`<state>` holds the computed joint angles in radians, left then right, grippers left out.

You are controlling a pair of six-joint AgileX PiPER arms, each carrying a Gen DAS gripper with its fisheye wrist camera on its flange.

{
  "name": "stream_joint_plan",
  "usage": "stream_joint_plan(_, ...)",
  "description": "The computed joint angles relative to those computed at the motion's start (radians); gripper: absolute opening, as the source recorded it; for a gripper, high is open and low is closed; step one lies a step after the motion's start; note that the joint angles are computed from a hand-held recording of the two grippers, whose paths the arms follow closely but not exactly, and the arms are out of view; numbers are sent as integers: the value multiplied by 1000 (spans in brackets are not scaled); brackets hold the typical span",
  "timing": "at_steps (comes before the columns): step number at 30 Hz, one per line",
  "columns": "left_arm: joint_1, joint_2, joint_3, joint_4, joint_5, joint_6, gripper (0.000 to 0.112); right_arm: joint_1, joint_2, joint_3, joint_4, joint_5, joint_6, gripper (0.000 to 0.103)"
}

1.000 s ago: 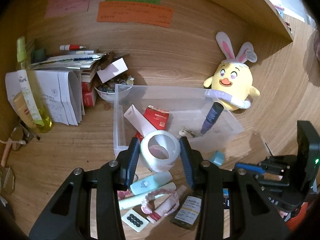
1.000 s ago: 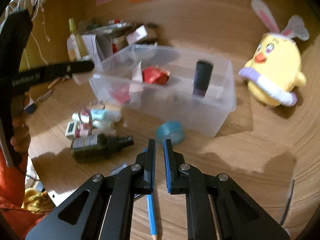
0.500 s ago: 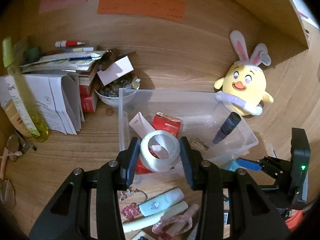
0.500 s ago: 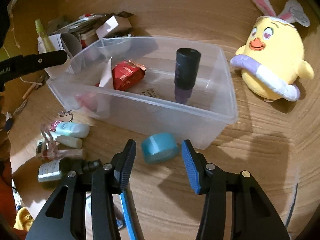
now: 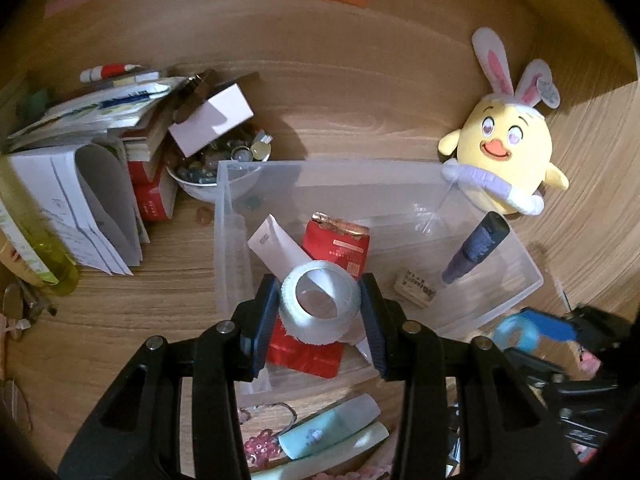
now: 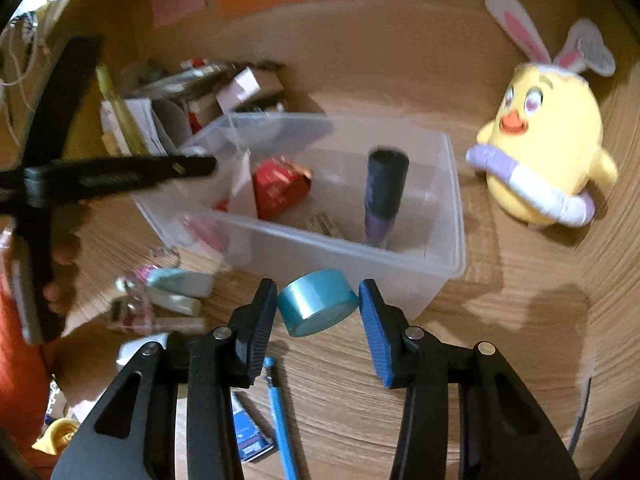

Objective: Organize objects
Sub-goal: 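Grasp the teal tape roll with the right gripper while the left gripper lowers the white tape into the box, then carry the teal tape into the box and open both grippers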

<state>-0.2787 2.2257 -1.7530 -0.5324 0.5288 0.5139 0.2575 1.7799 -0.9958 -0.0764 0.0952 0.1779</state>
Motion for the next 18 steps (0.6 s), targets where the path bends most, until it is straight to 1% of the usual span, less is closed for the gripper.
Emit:
stream_joint_plan(1,-1,6,-8,7,5,-8,40,5,-9,-1,-10,-1,7,39)
stream_joint_plan(2,-1,14,-20,13,14,-17,40,11,-23,1,-60,-5,54,39)
stream_joint_plan(4,0,22,-33,7,26,-14,40,16,-35,-8,-106,-7,94,39)
stream_joint_plan(8,-3,28,-48,16,37,-25,40,18,-32,-47,-230,-3,216,39)
stream_joint_plan(11,-7,31,-53,20,40,-22,40,13,-7,-95,-221,9,213,39)
stream_joint_plan(12,-8,33,-57,23,42,-22,40,9,5,-116,-176,16,169,39)
stream_joint_plan(15,-13,41,-70,39,52,-28,40,7,43,-180,-156,47,150,39)
stream_joint_plan(17,-13,50,-88,43,74,-33,40,9,74,-225,-197,71,184,39)
stream_joint_plan(18,-10,56,-99,37,91,-29,40,10,87,-243,-193,82,177,39)
